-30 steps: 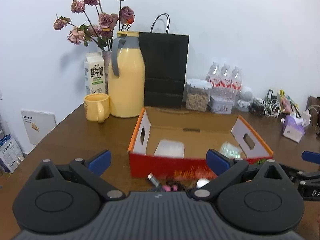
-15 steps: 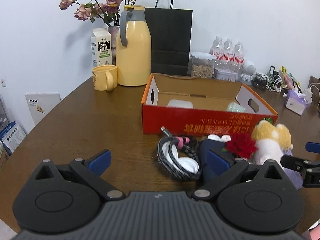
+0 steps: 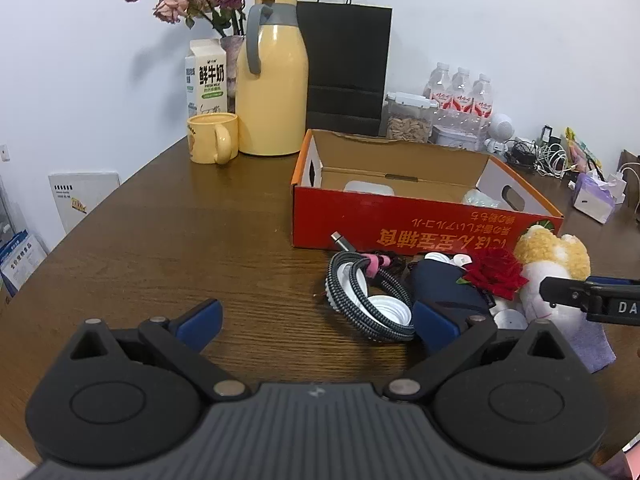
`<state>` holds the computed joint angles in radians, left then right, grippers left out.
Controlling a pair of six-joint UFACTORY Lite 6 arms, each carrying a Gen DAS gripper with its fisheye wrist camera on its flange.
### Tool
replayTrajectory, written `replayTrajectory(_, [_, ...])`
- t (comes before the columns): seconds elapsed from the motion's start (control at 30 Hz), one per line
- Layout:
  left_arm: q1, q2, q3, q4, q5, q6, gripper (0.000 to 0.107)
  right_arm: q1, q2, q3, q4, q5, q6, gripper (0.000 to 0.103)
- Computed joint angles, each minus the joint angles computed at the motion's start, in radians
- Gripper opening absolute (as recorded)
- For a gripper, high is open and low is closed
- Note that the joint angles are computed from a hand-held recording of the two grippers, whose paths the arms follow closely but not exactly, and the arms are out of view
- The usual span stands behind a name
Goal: Organize objects
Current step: 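Move both tools back to the table and grasp the plush sheep with the right gripper, then grasp the red rose with the left gripper while the right gripper holds the plush sheep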
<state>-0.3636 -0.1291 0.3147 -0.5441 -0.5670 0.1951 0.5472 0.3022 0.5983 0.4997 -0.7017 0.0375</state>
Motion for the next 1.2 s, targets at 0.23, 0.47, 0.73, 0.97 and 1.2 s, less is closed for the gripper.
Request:
replayTrajectory(0.23, [0.035, 0.019, 0.001, 0.092, 0.003, -0.068, 0.103, -0.023, 0.074, 0.057, -0.06, 0.011, 0.071, 0.074])
replayTrajectory(0.47, [0.048, 0.066, 0.021, 0.143, -0.001, -0.11, 0.103, -0.031, 0.107, 0.075, -0.127, 0.009, 0.103, 0.055])
replayTrajectory(0.73, [0.052, 0.125, 0.057, 0.163, -0.009, -0.121, 0.103, -0.028, 0.069, 0.011, -0.148, -0.058, 0.124, 0.048])
replayTrajectory(0.97, [0.022, 0.169, 0.117, 0.124, -0.007, -0.085, 0.103, -0.021, 0.02, -0.049, -0.146, -0.102, 0.119, 0.046])
replayTrajectory(1.2, [-0.084, 0.184, 0.184, 0.069, -0.009, -0.005, 0.103, -0.029, -0.043, -0.111, -0.141, -0.137, 0.097, 0.046])
